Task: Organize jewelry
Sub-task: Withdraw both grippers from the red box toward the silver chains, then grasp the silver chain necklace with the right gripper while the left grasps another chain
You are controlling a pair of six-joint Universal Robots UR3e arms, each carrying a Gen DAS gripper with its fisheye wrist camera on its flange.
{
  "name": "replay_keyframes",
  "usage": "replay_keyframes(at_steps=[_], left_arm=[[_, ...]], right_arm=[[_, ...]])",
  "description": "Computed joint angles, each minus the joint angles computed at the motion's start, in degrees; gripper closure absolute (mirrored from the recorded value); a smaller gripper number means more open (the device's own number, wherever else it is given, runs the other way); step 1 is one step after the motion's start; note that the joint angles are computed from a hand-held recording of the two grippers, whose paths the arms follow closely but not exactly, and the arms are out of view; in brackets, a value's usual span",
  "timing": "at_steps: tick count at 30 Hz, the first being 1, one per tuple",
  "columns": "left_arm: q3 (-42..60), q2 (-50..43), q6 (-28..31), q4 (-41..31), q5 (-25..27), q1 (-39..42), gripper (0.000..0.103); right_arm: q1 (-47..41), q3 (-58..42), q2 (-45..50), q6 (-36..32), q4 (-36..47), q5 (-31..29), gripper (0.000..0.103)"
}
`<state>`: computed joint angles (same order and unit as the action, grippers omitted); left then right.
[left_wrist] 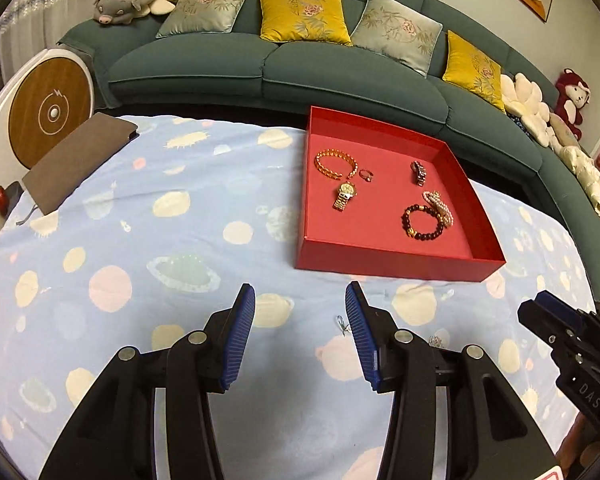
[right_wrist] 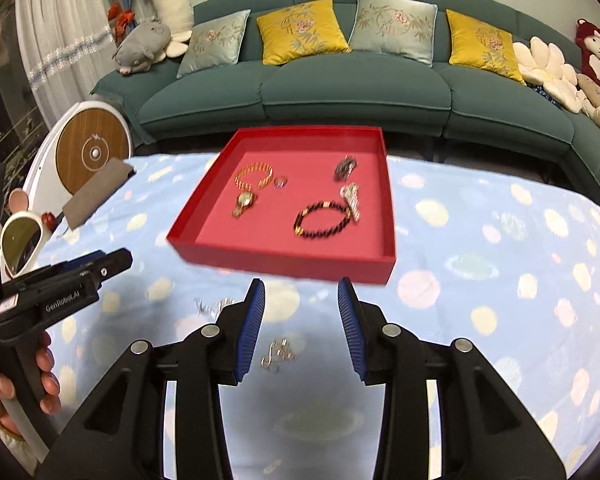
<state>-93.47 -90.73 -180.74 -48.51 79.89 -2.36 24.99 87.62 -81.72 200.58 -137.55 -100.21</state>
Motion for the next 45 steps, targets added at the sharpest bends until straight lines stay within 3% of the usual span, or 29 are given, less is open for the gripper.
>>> replay_keyframes(at_steps=[7, 11, 19, 32, 36, 38, 41, 45], left_arm=[[-5.3, 1.0, 3.5, 1.3, -0.2, 0.5, 0.058], [-5.7, 0.5, 3.8, 1.3, -0.4, 0.4, 0.058], [-5.8, -1.4, 5.2, 2.7, 0.5, -0.1, 0.058], [-1.3, -10.1, 2.0, 3.9, -0.1, -3.2, 0.058], [-0.8, -12.2, 1.6, 5.7, 0.4, -3.8, 0.058], [-1.1, -12.5, 2.0, 7.0, 0.7, -4.3, 0.058], [-1.0, -12.8, 2.7, 7.4, 0.4, -4.8, 0.069], [-1.0, -13.1, 4.0, 7.5, -0.9, -4.6, 0.097]], right_arm=[[2.1, 5.7, 0.3, 0.2, -1.3, -0.1, 0.067], [0.8, 7.2, 0.8, 0.6, -2.0, 3.6, 0.067], [2.3, 4.4, 6.2, -0.2, -2.2, 4.4, 0.068], [0.9, 4.4, 10.0, -0.4, -4.0, 6.2, 0.067], [2.3, 3.6, 11.4, -1.9, -5.1, 3.6, 0.067], [2.5, 3.7, 11.6, -2.0, -5.5, 2.8, 0.074], [2.1, 4.2, 11.1, -2.1, -5.4, 2.8, 0.080], [2.0, 5.0, 10.5, -2.1, -5.7, 2.7, 0.081]])
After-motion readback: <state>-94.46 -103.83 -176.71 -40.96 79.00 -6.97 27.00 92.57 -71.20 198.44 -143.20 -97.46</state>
